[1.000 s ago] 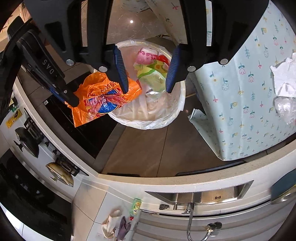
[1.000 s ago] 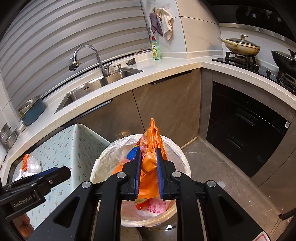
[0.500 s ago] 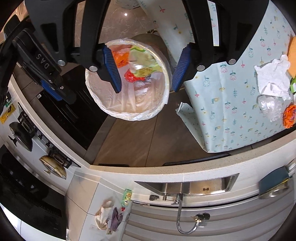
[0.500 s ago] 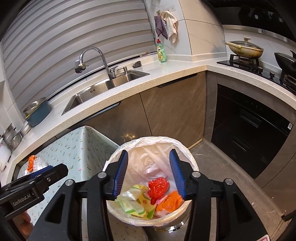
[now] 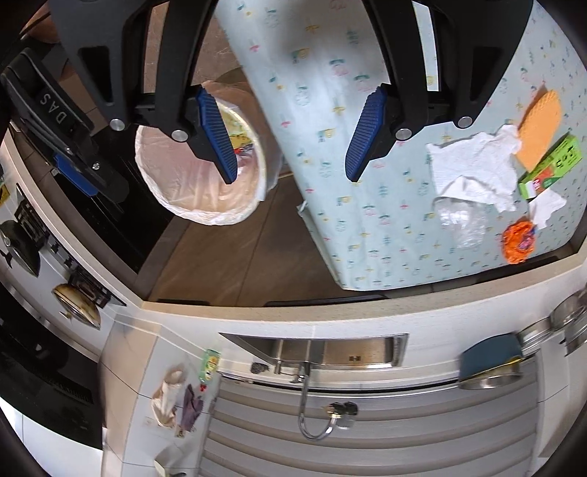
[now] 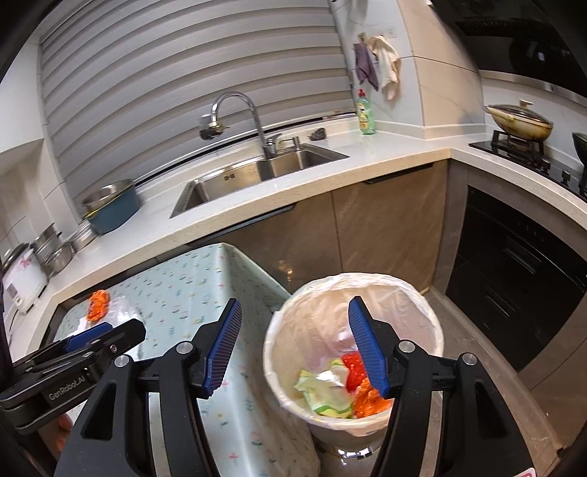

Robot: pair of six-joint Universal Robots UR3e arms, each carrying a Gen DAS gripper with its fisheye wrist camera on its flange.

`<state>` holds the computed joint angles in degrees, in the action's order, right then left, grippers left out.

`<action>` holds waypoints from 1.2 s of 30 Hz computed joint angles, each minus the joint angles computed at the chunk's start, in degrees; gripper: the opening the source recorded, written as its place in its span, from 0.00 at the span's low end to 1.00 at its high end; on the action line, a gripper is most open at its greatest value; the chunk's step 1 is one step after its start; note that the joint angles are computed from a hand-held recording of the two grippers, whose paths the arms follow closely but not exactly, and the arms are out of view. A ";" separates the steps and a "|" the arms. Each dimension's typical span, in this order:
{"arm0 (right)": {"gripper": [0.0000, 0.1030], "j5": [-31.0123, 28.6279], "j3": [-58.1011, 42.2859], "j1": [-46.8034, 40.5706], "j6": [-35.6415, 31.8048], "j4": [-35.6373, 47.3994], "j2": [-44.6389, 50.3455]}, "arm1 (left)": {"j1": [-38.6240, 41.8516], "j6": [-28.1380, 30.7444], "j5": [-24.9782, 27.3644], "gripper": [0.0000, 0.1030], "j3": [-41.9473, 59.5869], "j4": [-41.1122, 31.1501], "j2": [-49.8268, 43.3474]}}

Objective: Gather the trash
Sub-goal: 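Move both open tools back over the table toward the remaining trash, then grasp the orange mesh sheet with the left tool while the right tool grasps the clear plastic bag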

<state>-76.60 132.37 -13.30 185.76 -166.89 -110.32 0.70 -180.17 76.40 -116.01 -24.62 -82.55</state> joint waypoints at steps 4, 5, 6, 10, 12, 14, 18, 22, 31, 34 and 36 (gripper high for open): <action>0.57 -3.71 -2.76 7.03 2.13 -0.40 2.18 | 7.36 2.67 -3.35 0.58 -5.07 -2.35 6.73; 0.57 -4.79 -3.54 8.85 2.59 -0.65 3.06 | 9.33 3.51 -4.20 0.58 -6.15 -3.07 8.37; 0.57 -5.99 -4.50 10.98 3.14 -0.98 4.16 | 11.10 4.33 -4.85 0.58 -7.10 -3.80 9.91; 0.57 -10.26 -8.65 18.81 5.55 -1.71 8.94 | 20.71 9.50 -9.37 0.62 -10.51 -8.88 16.86; 0.57 -12.07 -11.30 22.66 6.82 -1.90 11.94 | 25.70 12.39 -11.64 0.63 -11.71 -11.86 19.91; 0.57 -13.93 -14.35 26.33 8.01 -2.06 15.41 | 30.42 15.73 -13.70 0.63 -12.84 -14.88 22.79; 0.57 -17.15 -20.39 32.90 9.93 -2.28 22.21 | 40.60 22.75 -17.38 0.65 -14.81 -20.82 27.47; 0.57 -18.45 -26.82 37.64 11.73 -0.98 28.36 | 49.13 28.79 -19.63 0.65 -15.61 -24.86 28.77; 0.57 -19.78 -41.54 44.60 13.66 3.58 40.86 | 59.55 36.53 -20.16 0.74 -16.50 -25.05 24.22; 0.57 -19.77 -46.49 45.82 14.10 5.51 44.86 | 61.19 38.03 -19.79 0.75 -16.87 -23.81 21.19; 0.57 -19.66 -49.25 46.26 14.38 6.56 47.22 | 61.98 38.79 -19.40 0.77 -17.10 -22.54 18.33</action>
<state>-96.26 83.12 32.96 200.13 -160.33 -63.11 62.67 -141.38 57.00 -133.12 -47.16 -64.22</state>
